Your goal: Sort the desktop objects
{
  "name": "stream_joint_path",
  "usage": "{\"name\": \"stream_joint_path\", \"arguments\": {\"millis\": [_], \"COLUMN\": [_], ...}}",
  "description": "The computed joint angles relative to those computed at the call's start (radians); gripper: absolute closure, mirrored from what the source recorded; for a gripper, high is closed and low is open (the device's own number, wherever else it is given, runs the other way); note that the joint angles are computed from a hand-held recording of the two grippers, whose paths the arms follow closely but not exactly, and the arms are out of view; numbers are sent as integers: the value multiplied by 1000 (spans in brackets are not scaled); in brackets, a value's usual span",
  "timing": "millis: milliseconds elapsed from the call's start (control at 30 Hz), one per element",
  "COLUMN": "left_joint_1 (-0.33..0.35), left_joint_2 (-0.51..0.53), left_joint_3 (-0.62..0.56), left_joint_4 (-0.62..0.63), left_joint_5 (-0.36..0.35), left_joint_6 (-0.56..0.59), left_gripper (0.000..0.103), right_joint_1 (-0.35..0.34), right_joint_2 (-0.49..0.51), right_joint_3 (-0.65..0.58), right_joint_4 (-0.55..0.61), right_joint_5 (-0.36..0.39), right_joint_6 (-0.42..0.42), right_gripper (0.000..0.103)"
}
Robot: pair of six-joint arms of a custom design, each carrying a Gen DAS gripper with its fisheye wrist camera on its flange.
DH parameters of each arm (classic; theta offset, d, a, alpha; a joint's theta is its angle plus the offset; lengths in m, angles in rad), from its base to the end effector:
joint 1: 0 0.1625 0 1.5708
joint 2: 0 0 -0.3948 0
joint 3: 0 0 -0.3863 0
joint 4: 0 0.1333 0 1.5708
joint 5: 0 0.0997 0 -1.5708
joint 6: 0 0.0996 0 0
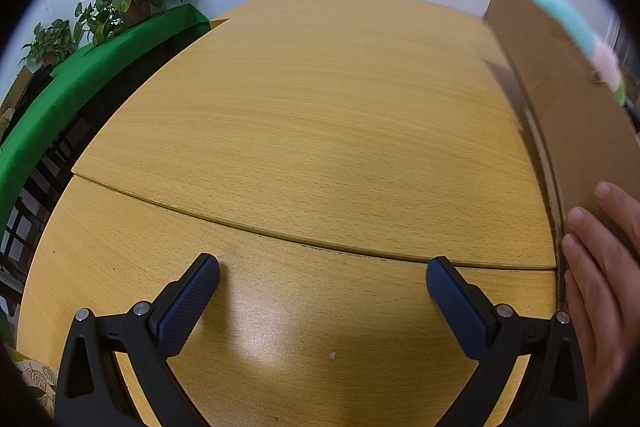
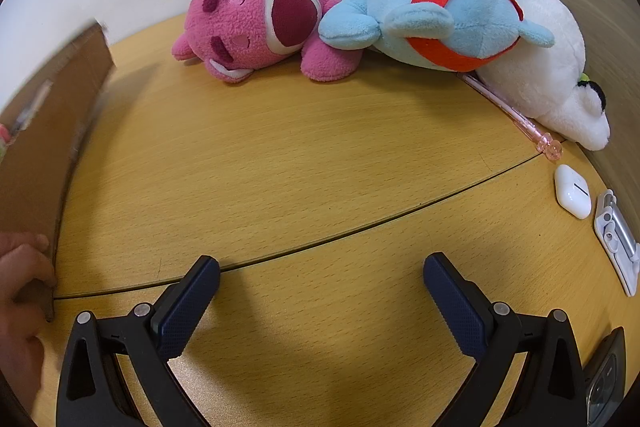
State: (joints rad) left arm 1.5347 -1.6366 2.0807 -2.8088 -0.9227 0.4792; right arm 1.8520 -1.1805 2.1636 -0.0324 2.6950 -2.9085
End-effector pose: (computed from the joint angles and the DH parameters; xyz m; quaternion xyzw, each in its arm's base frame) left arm 0.1771 -0.4561 0.4059 0.1037 0.8768 -0.2930 0.3670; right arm 0.1273 -0.2841 0.1132 -0.1432 -0.8095 0.3788 0.4252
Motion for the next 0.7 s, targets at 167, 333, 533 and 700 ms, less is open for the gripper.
{"name": "stream_joint_path", "arguments": {"millis": [167,333,533,700], "left_joint_1": [0,0,-1,-1], "left_joint_2": [0,0,2,2], "left_joint_3": [0,0,1,1], "left_joint_4": [-1,-1,-5,-5], "left_joint_5": [0,0,-1,-1], "left_joint_6": [0,0,1,1], "left_gripper": [0,0,0,0], "right_joint_1": [2,3,7,9], "right_joint_2": [-5,-3,-7,-7], "right_joint_3": [0,-3,-4,-8], "right_joint_4": [9,11,21,32], "right_joint_5": [1,2,4,8], "right_joint_6": [5,7,13,24], "right_gripper": [0,0,0,0]}}
